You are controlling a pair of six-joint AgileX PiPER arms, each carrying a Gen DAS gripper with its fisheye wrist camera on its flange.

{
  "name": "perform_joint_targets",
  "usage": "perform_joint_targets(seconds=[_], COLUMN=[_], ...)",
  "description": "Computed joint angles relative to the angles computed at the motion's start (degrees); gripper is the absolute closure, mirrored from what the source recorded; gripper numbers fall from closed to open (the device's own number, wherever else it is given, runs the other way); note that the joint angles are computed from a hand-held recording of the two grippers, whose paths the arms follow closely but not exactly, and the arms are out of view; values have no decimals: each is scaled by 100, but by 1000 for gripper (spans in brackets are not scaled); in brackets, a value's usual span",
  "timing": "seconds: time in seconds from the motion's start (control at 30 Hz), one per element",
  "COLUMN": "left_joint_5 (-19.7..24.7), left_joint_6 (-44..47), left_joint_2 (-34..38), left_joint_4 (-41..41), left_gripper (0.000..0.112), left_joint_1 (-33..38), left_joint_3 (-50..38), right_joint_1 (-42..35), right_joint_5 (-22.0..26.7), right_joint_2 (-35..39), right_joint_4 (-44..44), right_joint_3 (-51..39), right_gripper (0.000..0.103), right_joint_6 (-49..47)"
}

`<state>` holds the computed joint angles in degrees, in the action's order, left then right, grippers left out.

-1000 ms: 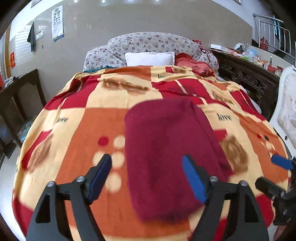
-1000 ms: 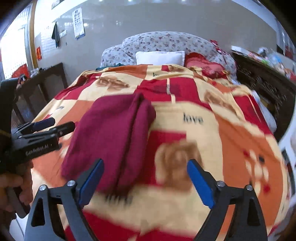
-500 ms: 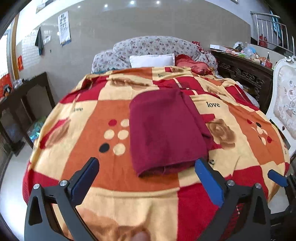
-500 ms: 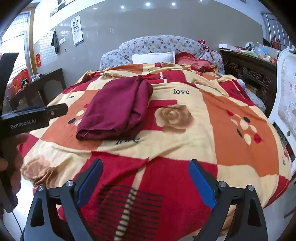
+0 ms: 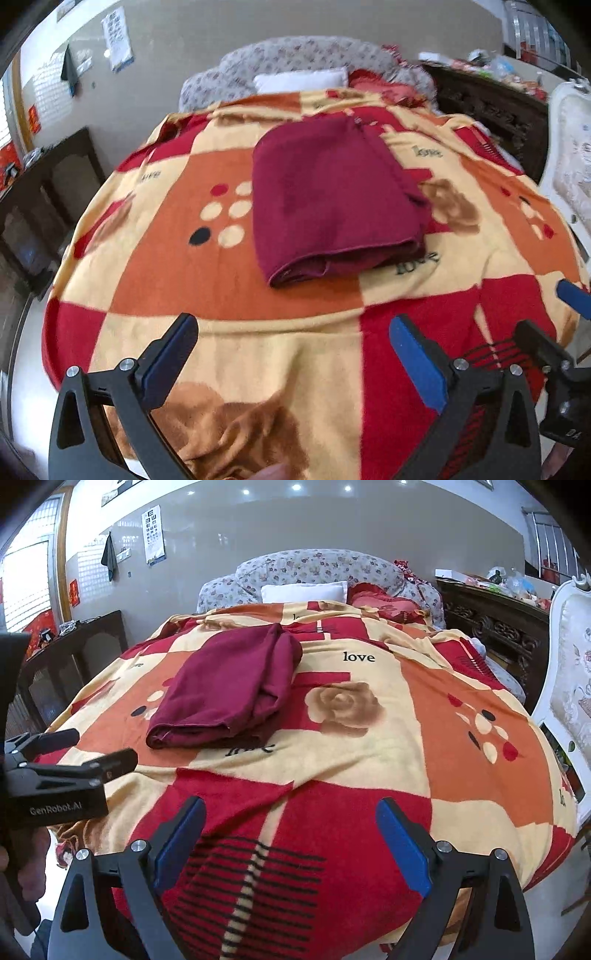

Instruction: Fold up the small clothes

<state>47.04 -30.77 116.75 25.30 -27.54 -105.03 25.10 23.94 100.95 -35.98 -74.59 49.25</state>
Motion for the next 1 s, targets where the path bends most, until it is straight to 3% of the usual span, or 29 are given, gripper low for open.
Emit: perform_joint_targets(seconds=[0.3, 1.0], left_joint_5=[10, 121], left_joint_6=[248, 755], left_joint_2=[136, 531], left_joint_4=[-577, -986], left_gripper=[9, 9], left_joint_1=[232, 319], left_joint_3=[-197, -611], right_joint_1=[-62, -78], right_joint_5=[179, 425], right_joint_2=[77, 391], right_joint_4=[95, 322], right_joint_3=[-221, -576], right_gripper=[8, 8], right_joint_6=[-177, -488])
